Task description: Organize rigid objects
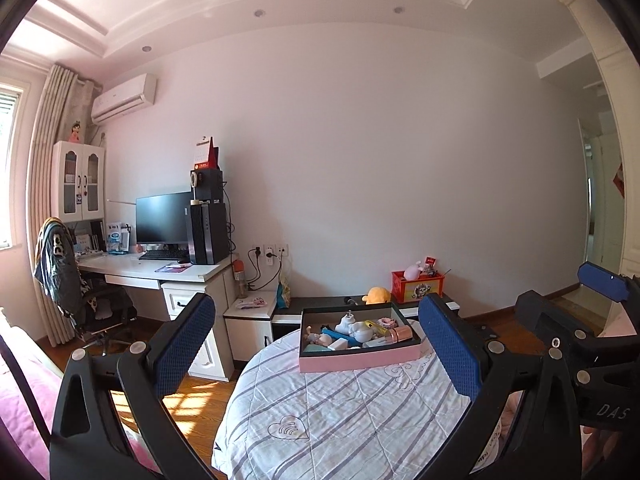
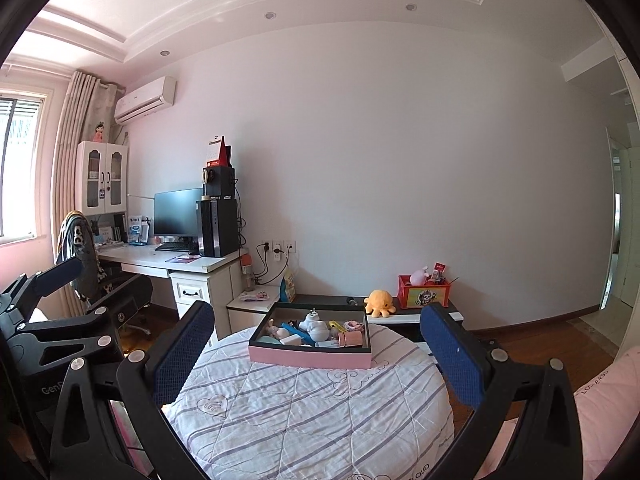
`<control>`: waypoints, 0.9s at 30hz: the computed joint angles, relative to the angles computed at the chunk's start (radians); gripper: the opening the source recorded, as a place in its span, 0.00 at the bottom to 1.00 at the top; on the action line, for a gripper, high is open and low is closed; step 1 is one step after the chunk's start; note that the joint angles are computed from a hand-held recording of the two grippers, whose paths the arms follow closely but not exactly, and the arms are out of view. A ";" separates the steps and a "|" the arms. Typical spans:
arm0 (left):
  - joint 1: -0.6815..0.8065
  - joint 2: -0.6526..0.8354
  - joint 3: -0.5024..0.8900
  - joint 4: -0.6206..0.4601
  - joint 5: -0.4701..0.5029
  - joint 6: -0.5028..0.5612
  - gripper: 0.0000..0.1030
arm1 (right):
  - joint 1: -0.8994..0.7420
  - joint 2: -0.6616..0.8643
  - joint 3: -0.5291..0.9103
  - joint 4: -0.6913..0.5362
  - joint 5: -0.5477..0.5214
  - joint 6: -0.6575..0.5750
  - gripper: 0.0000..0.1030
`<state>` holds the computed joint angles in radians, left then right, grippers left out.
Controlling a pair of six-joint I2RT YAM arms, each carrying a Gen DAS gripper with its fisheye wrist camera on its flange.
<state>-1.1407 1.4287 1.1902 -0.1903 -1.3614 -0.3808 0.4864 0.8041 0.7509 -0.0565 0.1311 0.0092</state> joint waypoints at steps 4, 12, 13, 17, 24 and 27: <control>-0.005 0.001 0.003 -0.021 -0.006 -0.018 1.00 | 0.010 -0.004 0.000 0.003 0.012 -0.002 1.00; -0.015 0.006 0.015 -0.059 -0.015 -0.048 1.00 | 0.008 -0.011 -0.002 -0.009 0.007 0.001 1.00; -0.015 0.006 0.016 -0.059 -0.015 -0.049 1.00 | 0.008 -0.010 0.000 -0.011 0.008 0.001 1.00; -0.017 0.005 0.017 -0.067 -0.016 -0.055 1.00 | 0.007 -0.012 -0.003 -0.011 0.008 0.000 1.00; -0.023 -0.005 0.005 -0.062 -0.020 -0.056 1.00 | 0.008 -0.011 -0.001 -0.015 0.009 0.001 1.00; -0.023 -0.017 -0.027 0.013 -0.033 -0.003 1.00 | 0.006 -0.011 -0.002 -0.015 0.005 0.001 1.00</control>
<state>-1.1640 1.4114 1.1632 -0.1777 -1.3940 -0.3837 0.4923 0.7930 0.7489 -0.0714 0.1358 0.0104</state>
